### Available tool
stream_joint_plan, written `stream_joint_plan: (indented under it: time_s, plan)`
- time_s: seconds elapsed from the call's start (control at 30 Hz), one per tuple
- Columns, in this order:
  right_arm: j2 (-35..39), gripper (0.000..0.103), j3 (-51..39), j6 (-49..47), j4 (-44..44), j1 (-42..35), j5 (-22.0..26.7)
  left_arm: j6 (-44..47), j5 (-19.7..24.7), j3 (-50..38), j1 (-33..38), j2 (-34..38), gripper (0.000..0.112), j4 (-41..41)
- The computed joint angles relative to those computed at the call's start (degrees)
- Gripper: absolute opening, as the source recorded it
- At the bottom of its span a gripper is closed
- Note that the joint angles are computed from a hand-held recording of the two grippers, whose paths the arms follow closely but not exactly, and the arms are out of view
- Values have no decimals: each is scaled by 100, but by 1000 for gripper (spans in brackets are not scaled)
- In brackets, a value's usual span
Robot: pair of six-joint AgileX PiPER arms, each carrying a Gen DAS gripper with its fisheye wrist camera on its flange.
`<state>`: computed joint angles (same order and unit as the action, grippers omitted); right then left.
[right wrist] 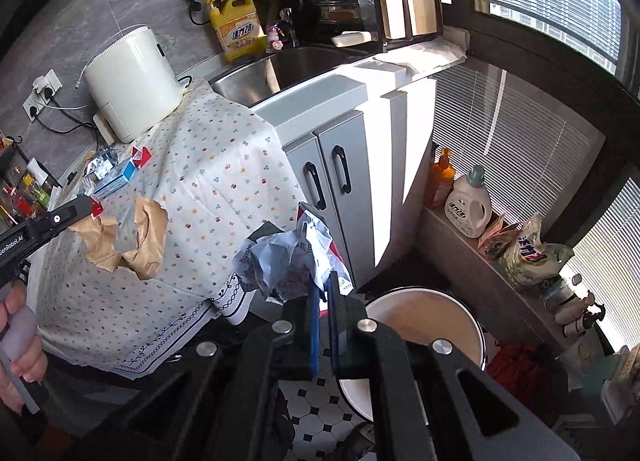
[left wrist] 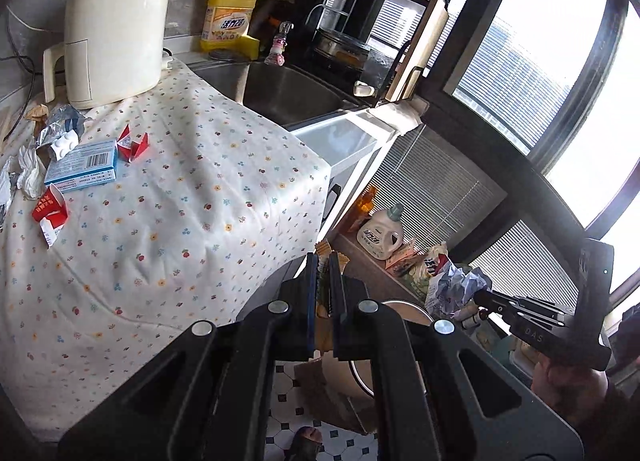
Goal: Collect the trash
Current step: 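Carry both held papers over to the white floor bin, then open the right tool then the left tool over the bin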
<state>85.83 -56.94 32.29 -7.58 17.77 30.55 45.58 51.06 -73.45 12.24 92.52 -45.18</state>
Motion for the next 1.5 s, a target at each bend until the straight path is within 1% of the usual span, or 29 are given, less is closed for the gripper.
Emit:
stream_joint_plan:
  time_s: [0.03,0.07,0.13,0.27,0.3,0.33,0.37,0.4,0.43,0.47,0.5,0.57,0.67,0.77,0.83,0.87,0.93,1.07,1.13,1.17,1.2,1.23,1.27,1.3,1.4,1.5]
  plan:
    - [-12,5,135,-417,436,-222,4,-19,-57,66,-162,-2,6,6]
    - [-17,5,279,-625,661,-384,16,-48,-119,121,-334,12,6,18]
    - [-89,6,623,-505,532,-594,-36,-96,-219,225,-654,34,6,18]
    - [-207,7,1286,-519,479,-1047,-448,-169,-401,347,-1227,129,6,45]
    - [-162,9,1373,-734,660,-1211,-523,-195,-435,364,-1354,156,6,63]
    - [-122,11,1447,-1164,1042,-1414,-578,-213,-464,381,-1465,183,6,75]
    - [-82,24,1501,-1578,1437,-1577,-601,-254,-500,389,-1582,218,6,98]
    - [-75,42,1551,-1763,1654,-1664,-653,-279,-524,389,-1678,259,6,112]
    - [-161,68,1674,-1719,1641,-1716,-800,-300,-559,405,-1771,283,6,129]
    - [-260,74,1783,-1461,1400,-1722,-905,-314,-587,408,-1851,319,6,156]
    - [-284,73,1785,-1308,1242,-1750,-862,-334,-627,425,-1941,343,6,182]
    - [-400,73,1846,-1497,1479,-1912,-766,-387,-684,433,-2104,433,6,200]
    - [-753,73,2053,-1616,1553,-2115,-637,-408,-728,469,-2274,554,6,180]
    - [-1179,73,2268,-1606,1460,-2396,-374,-441,-775,449,-2497,704,6,155]
    - [-1456,74,2376,-1333,1154,-2519,-158,-448,-811,413,-2668,804,6,138]
    - [-1614,77,2450,-1237,1015,-2618,-64,-466,-828,383,-2755,857,6,151]
    - [-1905,79,2566,-1058,779,-2780,101,-479,-819,310,-2929,986,6,129]
    - [-2273,80,2696,-1268,769,-3206,367,-590,-809,100,-3277,1311,7,149]
    - [-2418,80,2748,-1399,805,-3388,468,-591,-614,-74,-3361,1516,15,10]
    - [-2476,81,2770,-1480,837,-3482,503,-664,-595,-129,-3418,1559,32,50]
    - [-2488,82,2766,-1511,849,-3524,520,-733,-713,-105,-3482,1523,55,110]
    - [-2516,84,2772,-1533,853,-3553,532,-708,-859,-30,-3515,1445,62,83]
    - [-2532,86,2778,-1542,855,-3562,516,-579,-911,28,-3505,1392,67,-41]
    - [-2540,86,2783,-1525,851,-3534,486,-582,-888,6,-3492,1372,71,-33]
    - [-2442,89,2746,-1439,840,-3366,355,-837,-938,-24,-3419,1239,74,286]
    - [-2194,90,2608,-1294,824,-3075,202,-940,-917,14,-3129,1057,78,420]
